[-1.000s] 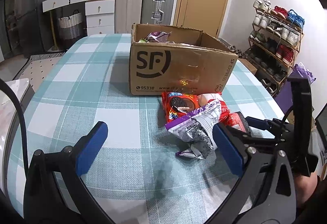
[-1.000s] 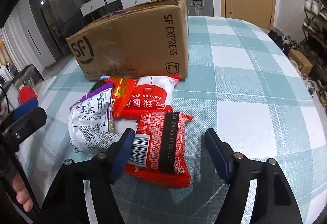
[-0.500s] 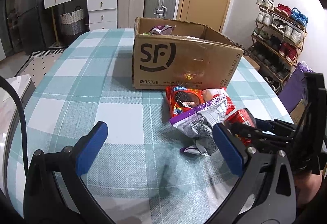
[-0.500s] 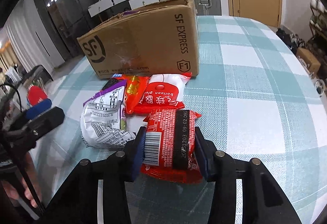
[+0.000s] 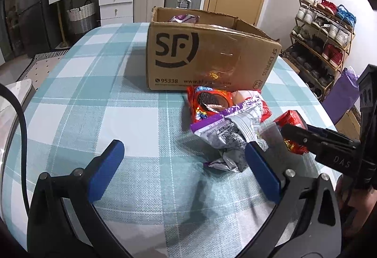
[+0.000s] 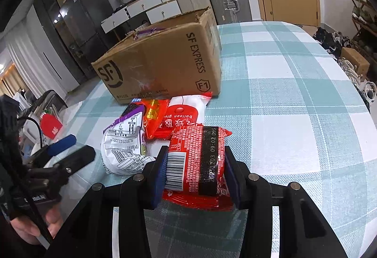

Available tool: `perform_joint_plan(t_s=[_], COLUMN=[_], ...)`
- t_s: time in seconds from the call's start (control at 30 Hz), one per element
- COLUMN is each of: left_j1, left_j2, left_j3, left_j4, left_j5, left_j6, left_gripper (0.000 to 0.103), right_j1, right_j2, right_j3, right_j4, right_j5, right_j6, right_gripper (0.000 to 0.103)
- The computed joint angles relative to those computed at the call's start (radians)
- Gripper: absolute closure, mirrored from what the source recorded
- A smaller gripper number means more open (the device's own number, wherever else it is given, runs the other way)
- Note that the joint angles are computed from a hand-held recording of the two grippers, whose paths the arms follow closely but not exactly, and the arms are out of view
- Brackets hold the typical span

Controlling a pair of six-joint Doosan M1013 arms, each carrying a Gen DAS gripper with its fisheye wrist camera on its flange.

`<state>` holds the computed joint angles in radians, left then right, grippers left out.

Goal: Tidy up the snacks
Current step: 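Grasp the purple-and-white chip bag with the left gripper while the right gripper lifts the wafer pack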

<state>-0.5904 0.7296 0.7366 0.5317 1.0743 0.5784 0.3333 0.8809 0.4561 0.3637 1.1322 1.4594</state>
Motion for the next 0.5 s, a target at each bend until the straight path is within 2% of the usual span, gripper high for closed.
perform_joint_plan(t_s=[0.13, 0.2, 0.37, 0.5], left_j1=[0.0, -0.003, 0.001, 0.011], left_j2=[-0.009, -0.006, 0.029, 0.087], left_j3=[0.018, 0.015, -0.041, -0.135], left_j4=[-0.032, -0.035, -0.07, -0.146], left_j5=[-0.068, -0.079, -0.053, 0.0], left_j6=[0.027, 0.032, 0.057, 0.125], left_gripper=[0.001, 0.001, 0.001, 0.001], right_j1=[-0.005, -0.007, -0.012, -0.018], right_j2=[-0.006, -0.007, -0.014, -0.025], right_j3=[0.011, 0.014, 0.027, 0.046], right_j4=[0.023, 0.029, 0.046, 0.05], right_j5=[-0.003, 0.0, -0.012, -0.031], right_j6=[-0.001, 0.0, 0.017, 0.038], right_gripper=[0.058, 0.058, 0.058, 0.058])
